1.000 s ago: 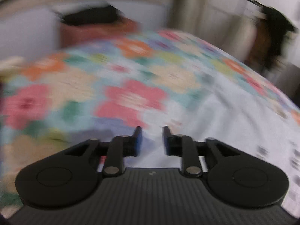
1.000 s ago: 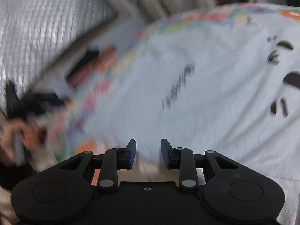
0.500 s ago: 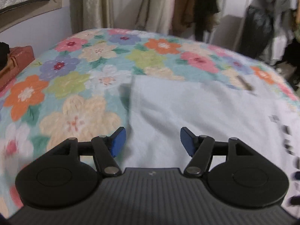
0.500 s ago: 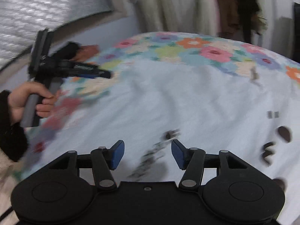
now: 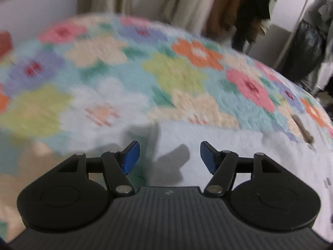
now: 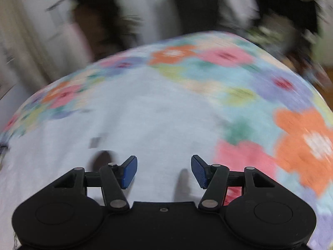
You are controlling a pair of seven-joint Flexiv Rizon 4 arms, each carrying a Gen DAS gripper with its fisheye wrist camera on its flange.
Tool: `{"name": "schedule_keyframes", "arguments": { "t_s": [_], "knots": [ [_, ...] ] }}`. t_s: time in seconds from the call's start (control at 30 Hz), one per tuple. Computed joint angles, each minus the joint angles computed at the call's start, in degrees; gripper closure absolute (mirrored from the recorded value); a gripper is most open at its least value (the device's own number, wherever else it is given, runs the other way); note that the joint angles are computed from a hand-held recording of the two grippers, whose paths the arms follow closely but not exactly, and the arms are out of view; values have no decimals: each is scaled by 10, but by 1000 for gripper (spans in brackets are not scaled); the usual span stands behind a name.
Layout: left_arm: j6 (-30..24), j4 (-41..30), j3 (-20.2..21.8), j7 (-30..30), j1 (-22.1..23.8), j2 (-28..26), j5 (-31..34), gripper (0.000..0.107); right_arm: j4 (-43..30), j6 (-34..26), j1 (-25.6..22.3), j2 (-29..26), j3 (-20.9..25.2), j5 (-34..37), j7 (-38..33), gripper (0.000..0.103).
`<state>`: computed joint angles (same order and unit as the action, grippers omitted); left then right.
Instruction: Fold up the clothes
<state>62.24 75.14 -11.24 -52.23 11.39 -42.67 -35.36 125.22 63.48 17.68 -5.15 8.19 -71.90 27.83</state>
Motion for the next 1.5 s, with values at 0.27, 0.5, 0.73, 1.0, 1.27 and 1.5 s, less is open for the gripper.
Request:
{"name": "schedule_keyframes", "arguments": {
  "t_s": [0.27, 0.5, 0.73, 1.0, 1.27, 1.5],
  "knots": [
    [210, 20, 74, -44, -80, -8, 119, 103, -20, -93, 25, -6, 20, 116, -117, 25],
    [165, -54, 231, -161, -163, -47, 219, 89, -25, -89, 34, -24, 18, 209, -175, 25],
    [128, 76, 157, -215, -94, 66, 186, 45, -35, -116, 52, -33, 11, 225, -193, 24],
    [76, 356, 151, -164, -28, 286, 182, 33, -9, -87, 48, 6, 17, 194, -130, 24],
    [-27, 500, 203, -160, -9, 431, 195, 18, 14, -66, 51, 45, 49, 207, -114, 24],
    [-62, 509, 199, -197, -3, 429, 271, 4, 62, -80, 59, 98, 82, 264, -89, 19]
  ]
}}
